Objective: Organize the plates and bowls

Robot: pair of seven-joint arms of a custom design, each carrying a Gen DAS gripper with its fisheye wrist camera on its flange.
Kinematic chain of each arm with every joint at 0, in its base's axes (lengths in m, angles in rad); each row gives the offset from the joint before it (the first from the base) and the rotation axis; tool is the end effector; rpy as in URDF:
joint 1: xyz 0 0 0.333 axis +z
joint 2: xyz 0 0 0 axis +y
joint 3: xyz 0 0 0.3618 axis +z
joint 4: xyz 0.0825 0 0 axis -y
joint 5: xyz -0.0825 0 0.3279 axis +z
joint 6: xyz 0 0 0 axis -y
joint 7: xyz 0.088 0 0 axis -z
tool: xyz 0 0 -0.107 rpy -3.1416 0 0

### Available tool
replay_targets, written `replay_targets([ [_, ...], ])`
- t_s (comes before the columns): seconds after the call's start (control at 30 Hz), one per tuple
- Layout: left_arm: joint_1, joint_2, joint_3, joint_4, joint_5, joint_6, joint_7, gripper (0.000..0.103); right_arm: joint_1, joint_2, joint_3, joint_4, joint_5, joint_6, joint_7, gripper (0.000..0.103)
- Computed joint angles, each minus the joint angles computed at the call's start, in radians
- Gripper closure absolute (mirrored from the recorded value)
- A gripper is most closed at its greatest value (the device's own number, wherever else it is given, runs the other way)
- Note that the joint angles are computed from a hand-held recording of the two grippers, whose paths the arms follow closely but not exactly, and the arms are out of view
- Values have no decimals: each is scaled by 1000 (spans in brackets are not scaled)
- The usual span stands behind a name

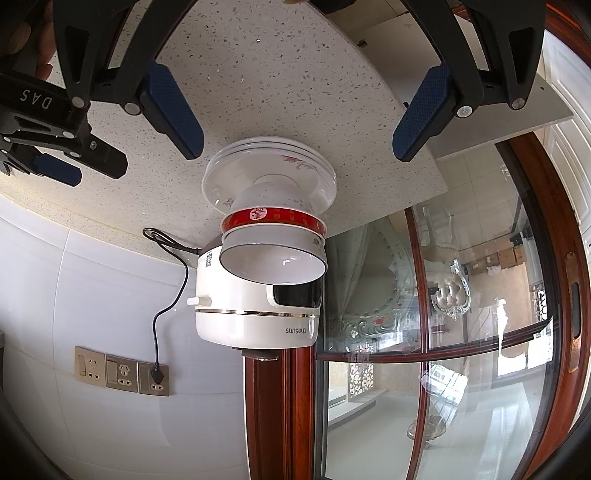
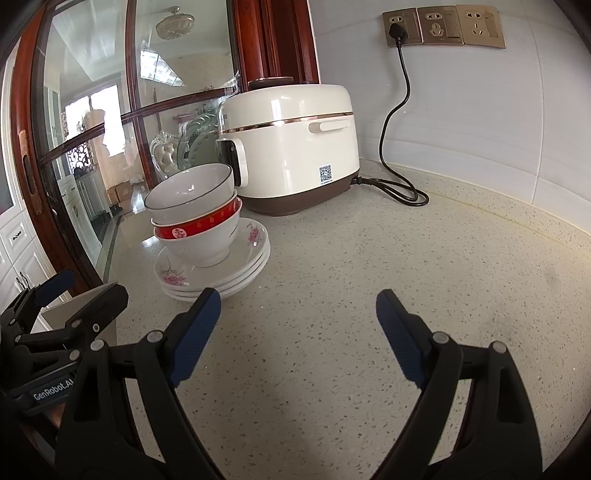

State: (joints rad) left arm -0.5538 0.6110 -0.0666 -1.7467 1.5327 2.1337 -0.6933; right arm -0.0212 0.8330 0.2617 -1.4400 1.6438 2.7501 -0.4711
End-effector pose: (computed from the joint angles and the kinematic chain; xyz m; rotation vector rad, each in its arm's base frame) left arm 0.5634 -0.3403 0.3128 -1.8284 0.9911 -0.6455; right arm 0.7229 0.0824 0.2843 -1.8848 0.9339 -0.4543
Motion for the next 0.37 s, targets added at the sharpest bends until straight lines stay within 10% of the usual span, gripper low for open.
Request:
replay_targets([
  [0.37,-9,1,0,4,-6,-22,-10,0,2,1,0,0,4,3,-7,15],
])
